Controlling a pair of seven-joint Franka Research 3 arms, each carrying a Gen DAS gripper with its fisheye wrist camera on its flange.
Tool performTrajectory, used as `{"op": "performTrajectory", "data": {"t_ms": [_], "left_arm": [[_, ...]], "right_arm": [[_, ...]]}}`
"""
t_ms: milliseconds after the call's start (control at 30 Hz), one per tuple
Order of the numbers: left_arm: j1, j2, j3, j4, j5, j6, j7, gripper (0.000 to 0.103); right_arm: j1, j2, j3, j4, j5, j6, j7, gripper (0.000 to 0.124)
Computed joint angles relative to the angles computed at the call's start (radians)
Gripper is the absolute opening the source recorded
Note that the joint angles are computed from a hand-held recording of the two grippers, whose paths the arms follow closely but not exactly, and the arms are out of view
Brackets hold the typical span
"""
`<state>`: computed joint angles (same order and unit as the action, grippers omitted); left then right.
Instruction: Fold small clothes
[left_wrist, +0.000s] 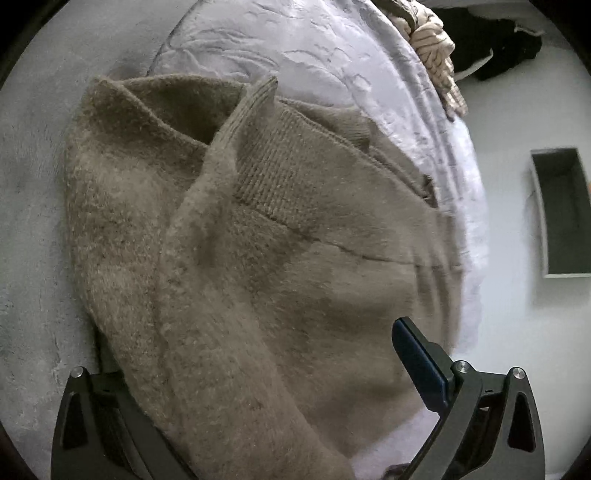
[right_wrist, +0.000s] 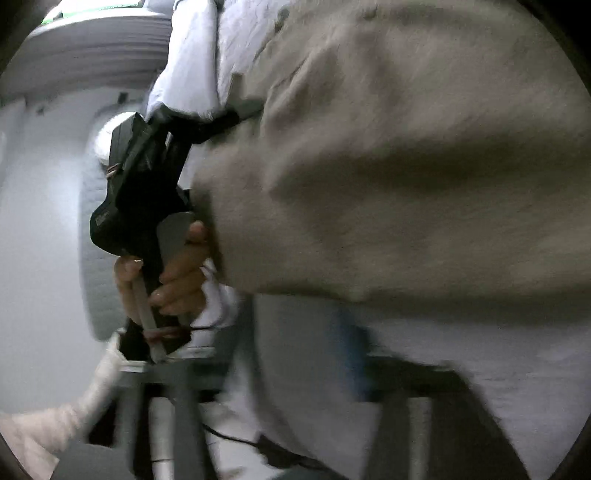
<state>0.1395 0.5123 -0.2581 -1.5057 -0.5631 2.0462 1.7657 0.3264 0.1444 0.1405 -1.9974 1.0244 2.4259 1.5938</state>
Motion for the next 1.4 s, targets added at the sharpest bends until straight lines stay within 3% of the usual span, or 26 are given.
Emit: {"op": "performTrajectory", "data": {"t_ms": [100, 133, 167, 200, 233, 300, 367, 567, 800, 933, 1200, 1233, 1300, 1400], "left_arm": [[-0.038, -0.014, 0.014, -0.007, 0.076, 0.041, -0.006, 0.089], [-0.050, -0.020, 0.018, -0.011, 0.105, 0.053, -0.007, 0.085], [-0.064, -0.024, 0.024, -0.012, 0.141, 0.064, -0.011, 0.075], [-0.081, -0.025, 0.033, -0.009, 0.189, 0.067, -0.020, 0.061], [-0.087, -0.026, 0.034, -0.007, 0.213, 0.064, -0.022, 0.054], [-0.084, -0.028, 0.025, 0.000, 0.215, 0.063, -0.021, 0.029], [-0.090, -0.034, 0.025, 0.001, 0.233, 0.075, -0.023, 0.025], [-0.073, -0.098, -0.004, -0.021, 0.155, 0.123, 0.010, 0.022], [-0.142, -0.079, -0.037, 0.113, 0.139, 0.090, 0.044, 0.022], [-0.207, -0.045, -0.060, 0.201, 0.167, 0.051, 0.075, 0.022], [-0.414, 0.063, -0.055, 0.304, 0.370, 0.090, 0.011, 0.023], [-0.438, 0.076, -0.048, 0.305, 0.405, 0.101, -0.002, 0.026], [-0.469, 0.106, -0.043, 0.312, 0.456, 0.098, -0.022, 0.044], [-0.480, 0.112, -0.044, 0.297, 0.486, 0.081, -0.045, 0.049]], "right_arm": [[-0.005, -0.052, -0.028, -0.032, -0.116, 0.067, 0.028, 0.072], [-0.006, -0.054, -0.040, -0.032, -0.191, 0.103, 0.076, 0.055], [-0.010, -0.058, -0.047, -0.040, -0.226, 0.119, 0.098, 0.040], [-0.017, -0.042, -0.055, -0.028, -0.262, 0.133, 0.123, 0.013], [-0.020, -0.012, -0.060, 0.001, -0.301, 0.142, 0.157, 0.006], [-0.021, 0.015, -0.066, 0.021, -0.385, 0.151, 0.212, 0.006], [-0.026, 0.080, -0.065, 0.082, -0.449, 0.106, 0.232, 0.006], [-0.043, 0.113, -0.044, 0.106, -0.484, 0.086, 0.195, 0.005], [-0.121, -0.012, -0.017, -0.039, -0.105, 0.144, -0.051, 0.007], [-0.123, -0.112, -0.055, -0.144, 0.021, 0.186, -0.137, 0.007], [-0.126, -0.230, -0.132, -0.304, 0.074, 0.201, -0.118, 0.007], [-0.127, -0.229, -0.142, -0.315, 0.122, 0.189, -0.140, 0.007], [-0.125, -0.216, -0.149, -0.324, 0.231, 0.180, -0.191, 0.007], [-0.129, -0.221, -0.147, -0.340, 0.303, 0.180, -0.235, 0.007]]}}
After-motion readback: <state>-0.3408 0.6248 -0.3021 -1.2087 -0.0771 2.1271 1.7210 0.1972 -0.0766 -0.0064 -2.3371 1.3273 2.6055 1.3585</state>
